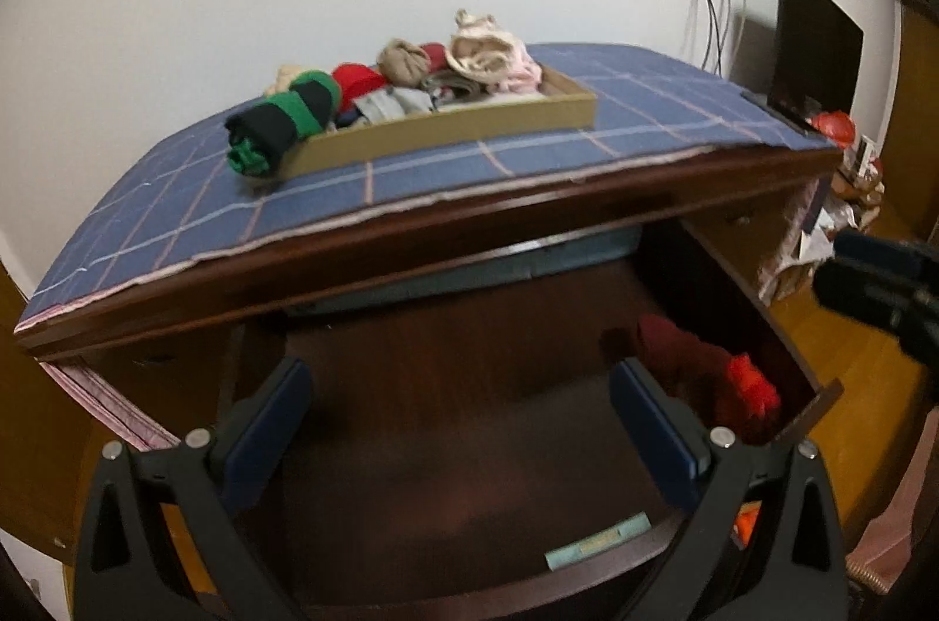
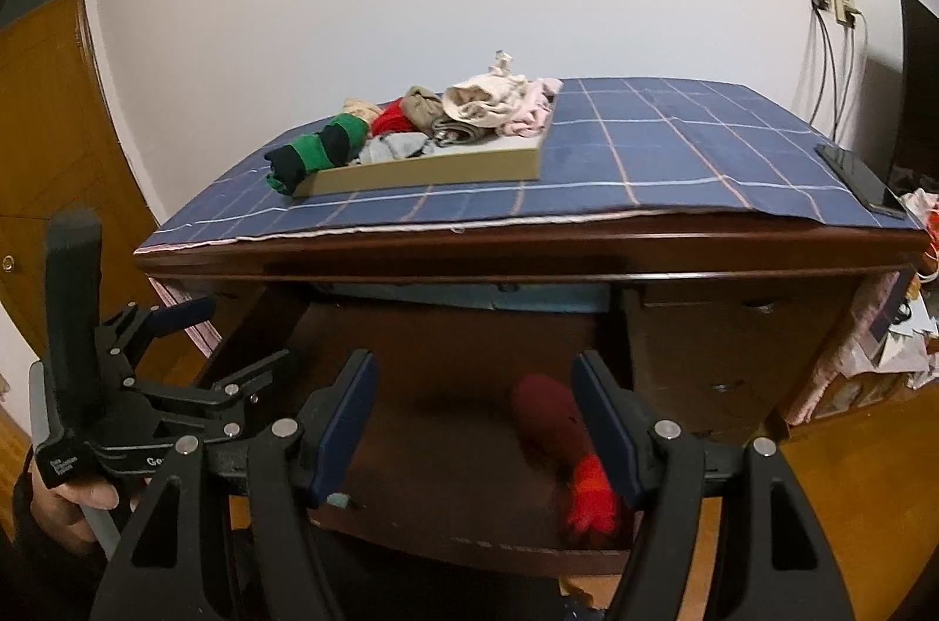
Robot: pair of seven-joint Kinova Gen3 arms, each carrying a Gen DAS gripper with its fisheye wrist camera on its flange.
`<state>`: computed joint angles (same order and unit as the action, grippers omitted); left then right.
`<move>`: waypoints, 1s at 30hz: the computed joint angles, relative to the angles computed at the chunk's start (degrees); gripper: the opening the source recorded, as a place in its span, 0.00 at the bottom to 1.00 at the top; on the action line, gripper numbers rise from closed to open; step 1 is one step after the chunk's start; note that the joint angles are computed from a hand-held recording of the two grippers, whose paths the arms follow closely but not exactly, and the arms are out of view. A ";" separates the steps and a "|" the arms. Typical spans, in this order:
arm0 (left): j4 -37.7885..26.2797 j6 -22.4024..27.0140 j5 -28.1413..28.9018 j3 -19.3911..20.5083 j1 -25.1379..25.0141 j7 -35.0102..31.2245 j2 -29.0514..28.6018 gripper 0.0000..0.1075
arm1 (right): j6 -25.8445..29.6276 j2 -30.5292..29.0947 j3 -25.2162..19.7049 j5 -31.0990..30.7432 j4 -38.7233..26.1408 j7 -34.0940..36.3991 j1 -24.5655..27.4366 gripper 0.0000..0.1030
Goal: Take underwear out of drawer
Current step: 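Withdraw both tools and lower them into the drawer toward the red socks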
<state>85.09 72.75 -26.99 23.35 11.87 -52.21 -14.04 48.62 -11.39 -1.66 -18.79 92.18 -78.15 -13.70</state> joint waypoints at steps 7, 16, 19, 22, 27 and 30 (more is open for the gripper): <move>0.16 0.23 3.39 -1.28 2.03 -1.98 0.81 0.96 | 1.43 -1.68 0.22 4.36 0.79 -1.93 2.33 0.68; -1.95 -1.50 9.81 -5.68 3.95 -10.66 4.26 0.96 | 0.95 0.38 2.44 5.07 1.44 -1.56 4.35 0.68; -3.37 -0.61 10.42 -6.53 4.28 -12.57 6.84 0.96 | 2.41 2.66 3.35 3.05 0.96 0.51 4.55 0.68; -4.23 0.04 11.36 -8.05 4.91 -13.94 8.98 0.96 | 4.89 6.12 3.75 -0.19 -0.87 3.81 5.10 0.68; -4.17 0.32 13.61 -10.51 4.97 -15.29 10.13 0.96 | 11.27 14.38 1.41 -1.83 -8.03 7.87 6.20 0.68; -3.96 0.51 14.16 -11.27 4.77 -16.19 10.36 0.96 | 16.49 19.82 -0.77 -0.78 -13.86 9.02 6.24 0.64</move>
<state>81.13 73.26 -12.83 12.08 16.63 -68.40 -3.68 65.11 8.43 -2.43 -19.57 78.32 -69.13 -7.46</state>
